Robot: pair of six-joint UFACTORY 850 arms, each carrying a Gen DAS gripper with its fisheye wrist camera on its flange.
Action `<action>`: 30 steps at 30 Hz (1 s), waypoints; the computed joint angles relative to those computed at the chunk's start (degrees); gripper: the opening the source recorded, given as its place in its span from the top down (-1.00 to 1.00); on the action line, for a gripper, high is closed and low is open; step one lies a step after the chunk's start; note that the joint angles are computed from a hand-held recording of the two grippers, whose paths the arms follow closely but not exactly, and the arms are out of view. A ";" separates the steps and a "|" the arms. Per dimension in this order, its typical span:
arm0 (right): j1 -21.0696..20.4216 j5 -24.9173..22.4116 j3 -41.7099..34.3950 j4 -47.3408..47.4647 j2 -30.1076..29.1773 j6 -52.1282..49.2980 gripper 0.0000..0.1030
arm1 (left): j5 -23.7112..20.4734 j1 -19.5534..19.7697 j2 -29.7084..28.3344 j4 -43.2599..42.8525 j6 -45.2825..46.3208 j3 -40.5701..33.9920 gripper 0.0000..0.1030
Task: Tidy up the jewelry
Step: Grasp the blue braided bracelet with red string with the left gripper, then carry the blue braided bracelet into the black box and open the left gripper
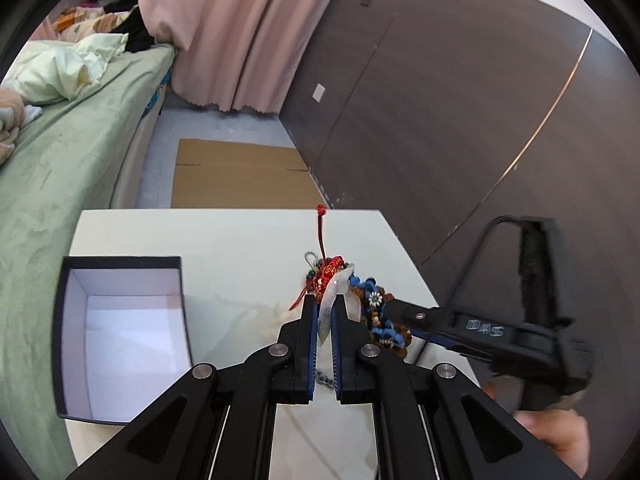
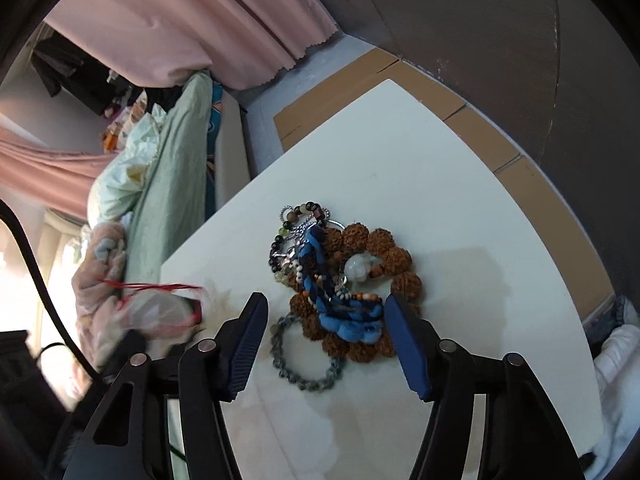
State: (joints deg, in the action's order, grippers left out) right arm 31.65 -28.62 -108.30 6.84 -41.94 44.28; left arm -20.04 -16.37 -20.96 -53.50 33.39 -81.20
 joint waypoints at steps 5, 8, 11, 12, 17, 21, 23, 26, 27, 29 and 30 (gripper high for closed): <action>0.17 -2.50 -4.25 -0.88 -3.21 -0.02 0.63 | -0.03 1.11 1.22 -3.55 2.93 1.07 0.88; -0.10 0.79 -1.37 1.01 -1.65 0.07 0.80 | 0.04 1.75 2.37 -5.80 4.98 2.25 0.88; -0.21 6.37 2.73 4.06 1.13 -1.92 0.81 | 0.23 2.40 3.68 -8.39 7.31 3.58 0.88; -0.27 8.94 4.50 6.95 2.36 -4.17 0.81 | 0.36 2.67 4.09 -9.12 8.01 3.90 0.88; 0.02 17.35 9.43 25.56 5.91 -21.65 0.81 | 1.16 4.15 6.24 -13.76 12.51 5.73 0.88; 0.92 19.77 9.51 38.25 6.18 -34.56 0.81 | 1.72 5.40 7.33 -15.39 13.73 6.76 0.88; 1.42 20.16 8.77 45.36 5.76 -41.84 0.81 | 1.96 6.17 7.73 -15.56 13.43 7.23 0.88; 2.12 19.95 7.72 56.23 5.20 -53.24 0.81 | 2.87 7.14 8.25 -16.11 13.16 7.91 0.88; 2.38 19.87 7.43 59.10 5.05 -56.38 0.81 | 2.97 7.34 8.44 -16.01 12.81 8.07 0.88; 2.85 19.34 6.15 62.73 4.33 -60.42 0.81 | 2.77 7.98 8.47 -15.39 11.64 8.18 0.88; 3.08 19.03 5.47 64.62 3.90 -62.58 0.81 | 2.64 8.13 8.51 -14.55 10.48 8.24 0.88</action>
